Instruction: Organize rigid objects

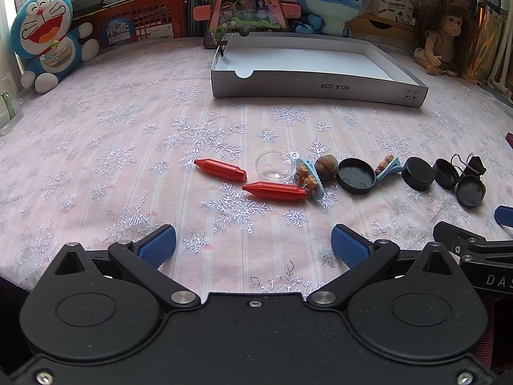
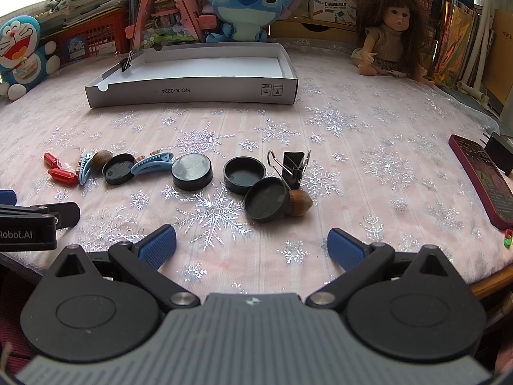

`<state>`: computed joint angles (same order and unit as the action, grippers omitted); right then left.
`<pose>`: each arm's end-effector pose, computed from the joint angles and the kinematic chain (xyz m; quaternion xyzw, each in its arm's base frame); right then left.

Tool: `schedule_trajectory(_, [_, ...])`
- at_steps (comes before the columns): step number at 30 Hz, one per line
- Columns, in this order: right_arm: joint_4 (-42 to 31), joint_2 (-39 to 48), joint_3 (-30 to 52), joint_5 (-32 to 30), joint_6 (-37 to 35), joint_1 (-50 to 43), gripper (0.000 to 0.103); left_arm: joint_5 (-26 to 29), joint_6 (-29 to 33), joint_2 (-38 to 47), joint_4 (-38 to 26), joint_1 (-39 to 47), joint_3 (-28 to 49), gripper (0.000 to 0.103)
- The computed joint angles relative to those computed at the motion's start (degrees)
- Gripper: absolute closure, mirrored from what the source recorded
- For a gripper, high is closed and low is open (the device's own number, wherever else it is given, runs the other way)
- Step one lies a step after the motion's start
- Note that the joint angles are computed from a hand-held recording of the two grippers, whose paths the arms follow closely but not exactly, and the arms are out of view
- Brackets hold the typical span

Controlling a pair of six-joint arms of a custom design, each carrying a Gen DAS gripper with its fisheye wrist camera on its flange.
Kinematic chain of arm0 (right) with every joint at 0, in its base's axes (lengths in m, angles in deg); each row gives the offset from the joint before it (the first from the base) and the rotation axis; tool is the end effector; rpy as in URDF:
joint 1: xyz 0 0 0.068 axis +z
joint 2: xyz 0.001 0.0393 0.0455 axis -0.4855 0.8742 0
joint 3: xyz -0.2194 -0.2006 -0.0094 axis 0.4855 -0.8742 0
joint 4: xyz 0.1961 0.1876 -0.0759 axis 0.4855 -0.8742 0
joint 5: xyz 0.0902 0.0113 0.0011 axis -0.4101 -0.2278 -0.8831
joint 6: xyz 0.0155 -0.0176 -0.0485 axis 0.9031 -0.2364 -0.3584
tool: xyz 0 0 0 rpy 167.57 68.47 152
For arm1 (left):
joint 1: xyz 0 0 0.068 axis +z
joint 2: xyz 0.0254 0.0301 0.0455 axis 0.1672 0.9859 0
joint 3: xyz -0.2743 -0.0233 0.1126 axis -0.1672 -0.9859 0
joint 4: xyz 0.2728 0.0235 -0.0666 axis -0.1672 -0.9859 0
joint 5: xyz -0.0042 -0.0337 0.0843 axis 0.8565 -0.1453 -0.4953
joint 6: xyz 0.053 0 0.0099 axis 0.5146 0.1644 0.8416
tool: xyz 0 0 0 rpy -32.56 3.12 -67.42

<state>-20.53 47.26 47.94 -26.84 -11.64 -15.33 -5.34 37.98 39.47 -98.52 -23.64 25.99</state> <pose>0.1507 0.0283 0.1663 0.0290 0.9272 -0.0257 0.3725 0.1693 -0.0967 0.1590 0.0296 0.9319 -0.0091 0.3613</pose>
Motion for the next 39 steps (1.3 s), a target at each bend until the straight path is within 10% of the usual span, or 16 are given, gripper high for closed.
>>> schedule_trajectory(39, [-0.19, -1.95, -0.89, 1.02, 1.07, 1.36, 0.000, 0.92, 1.20, -0.49, 0.71, 0.77, -0.49, 0.000])
